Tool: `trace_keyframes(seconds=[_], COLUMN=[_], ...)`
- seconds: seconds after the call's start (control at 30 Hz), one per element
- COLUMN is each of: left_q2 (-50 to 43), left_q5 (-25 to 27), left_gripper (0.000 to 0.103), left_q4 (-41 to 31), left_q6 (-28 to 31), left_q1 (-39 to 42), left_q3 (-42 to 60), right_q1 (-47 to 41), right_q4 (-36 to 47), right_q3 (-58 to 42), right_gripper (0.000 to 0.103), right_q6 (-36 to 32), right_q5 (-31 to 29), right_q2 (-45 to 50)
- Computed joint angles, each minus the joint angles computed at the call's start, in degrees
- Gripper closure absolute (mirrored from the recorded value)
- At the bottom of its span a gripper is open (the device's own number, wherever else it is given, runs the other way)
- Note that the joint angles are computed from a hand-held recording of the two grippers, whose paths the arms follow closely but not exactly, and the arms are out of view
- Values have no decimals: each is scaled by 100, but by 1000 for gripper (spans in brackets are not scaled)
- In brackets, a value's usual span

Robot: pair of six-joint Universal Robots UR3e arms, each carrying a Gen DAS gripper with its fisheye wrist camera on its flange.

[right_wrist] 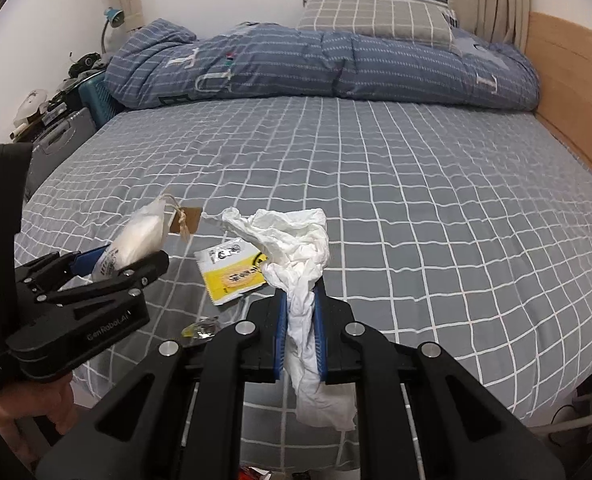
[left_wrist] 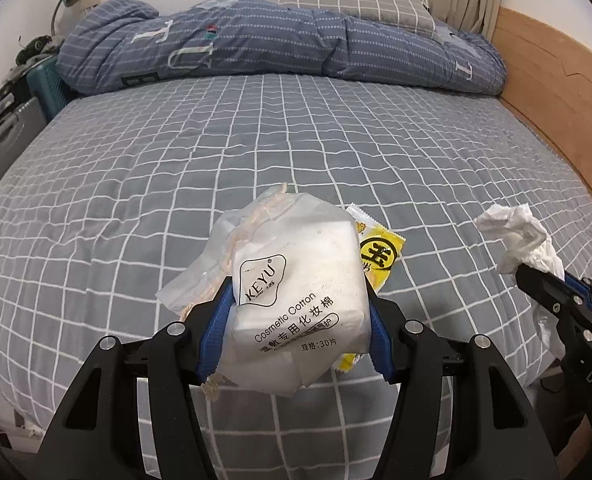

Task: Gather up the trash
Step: 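Lift the cotton pad bag and tissue off the bed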

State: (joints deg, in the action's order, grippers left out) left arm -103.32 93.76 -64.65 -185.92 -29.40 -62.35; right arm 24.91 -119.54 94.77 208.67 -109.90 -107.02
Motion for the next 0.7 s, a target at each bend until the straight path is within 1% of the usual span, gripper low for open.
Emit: trace_keyframes(seconds=[0.33,0.7], left_q2=[788,1888], left_q5=[-36,-91], left_gripper=[45,45], left_q4=[34,0], left_q6=[-26,11], left_q1=[46,219], left_q3=[-809,-1884], right_q1=[763,1560], right_q4=[222,539], right_q3=[-251,-606], right_gripper=[92,92], right_q6=[453,1083], right_q5=[-470,-921], right_q2=[182,484])
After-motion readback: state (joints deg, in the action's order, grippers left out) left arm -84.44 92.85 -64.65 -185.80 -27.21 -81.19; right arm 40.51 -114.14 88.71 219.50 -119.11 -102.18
